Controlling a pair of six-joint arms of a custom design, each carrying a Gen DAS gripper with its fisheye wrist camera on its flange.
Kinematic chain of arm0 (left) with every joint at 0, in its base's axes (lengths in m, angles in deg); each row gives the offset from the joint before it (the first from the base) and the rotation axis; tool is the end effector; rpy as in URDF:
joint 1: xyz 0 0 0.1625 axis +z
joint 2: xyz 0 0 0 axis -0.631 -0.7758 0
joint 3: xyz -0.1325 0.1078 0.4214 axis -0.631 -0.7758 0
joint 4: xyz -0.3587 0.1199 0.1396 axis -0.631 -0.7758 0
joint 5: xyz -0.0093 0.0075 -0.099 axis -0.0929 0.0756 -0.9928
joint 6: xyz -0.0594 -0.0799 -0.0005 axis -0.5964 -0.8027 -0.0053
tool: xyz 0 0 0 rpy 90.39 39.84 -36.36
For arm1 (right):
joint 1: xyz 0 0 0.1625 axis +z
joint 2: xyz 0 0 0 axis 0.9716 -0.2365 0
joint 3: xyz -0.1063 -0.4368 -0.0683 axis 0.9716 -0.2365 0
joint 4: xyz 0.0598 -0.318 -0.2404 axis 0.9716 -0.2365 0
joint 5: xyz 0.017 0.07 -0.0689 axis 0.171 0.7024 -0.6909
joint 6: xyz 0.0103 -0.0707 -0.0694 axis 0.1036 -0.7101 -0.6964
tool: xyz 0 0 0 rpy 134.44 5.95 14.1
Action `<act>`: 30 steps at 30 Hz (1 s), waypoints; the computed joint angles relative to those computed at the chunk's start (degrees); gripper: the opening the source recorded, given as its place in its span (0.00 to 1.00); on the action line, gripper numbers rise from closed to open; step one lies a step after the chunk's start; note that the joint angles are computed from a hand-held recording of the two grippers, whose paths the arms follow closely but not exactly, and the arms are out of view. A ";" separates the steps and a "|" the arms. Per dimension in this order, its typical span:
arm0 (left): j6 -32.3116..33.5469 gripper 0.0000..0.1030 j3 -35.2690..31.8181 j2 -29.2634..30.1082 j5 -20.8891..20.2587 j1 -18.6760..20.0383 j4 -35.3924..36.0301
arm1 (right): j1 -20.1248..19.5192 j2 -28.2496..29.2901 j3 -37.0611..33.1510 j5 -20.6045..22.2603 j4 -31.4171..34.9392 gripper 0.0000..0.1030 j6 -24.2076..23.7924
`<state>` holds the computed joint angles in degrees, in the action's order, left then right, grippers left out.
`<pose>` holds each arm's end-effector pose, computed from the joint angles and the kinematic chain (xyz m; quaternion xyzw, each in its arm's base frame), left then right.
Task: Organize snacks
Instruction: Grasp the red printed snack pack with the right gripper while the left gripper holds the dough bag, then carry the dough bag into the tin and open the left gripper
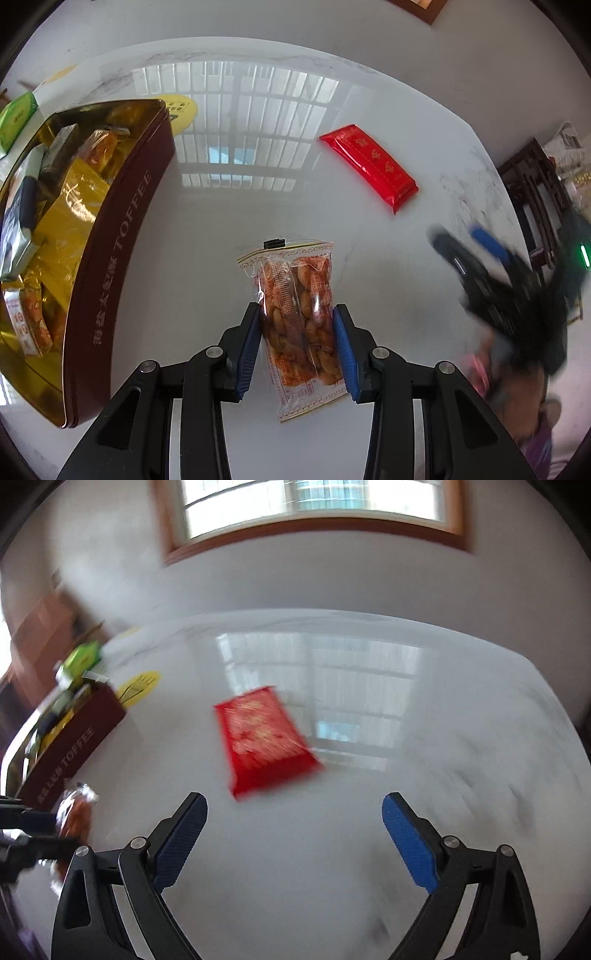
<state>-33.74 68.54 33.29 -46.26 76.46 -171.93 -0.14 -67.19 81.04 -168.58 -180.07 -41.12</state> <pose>-0.2915 -0.4726 -0.0495 -0.0741 0.9279 -0.2482 0.2681 -0.0213 -0.6146 0.2101 0.4095 -0.8744 0.1769 0.1911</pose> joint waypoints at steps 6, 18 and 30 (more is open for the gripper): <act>0.21 0.39 1.00 0.72 0.40 -2.24 -0.93 | 4.67 7.65 -7.30 -8.09 3.01 0.92 -0.47; 1.46 0.39 2.13 0.44 1.36 -3.96 -1.21 | 2.61 3.93 -3.72 -6.07 -0.70 0.44 -1.30; -1.86 0.39 7.51 -3.23 3.51 -8.12 -1.88 | -7.94 -5.73 -1.62 -3.72 -7.86 0.43 18.95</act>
<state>-35.61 76.04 30.06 -42.75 68.34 -173.82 -8.07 -72.92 79.42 -172.30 -187.94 -22.17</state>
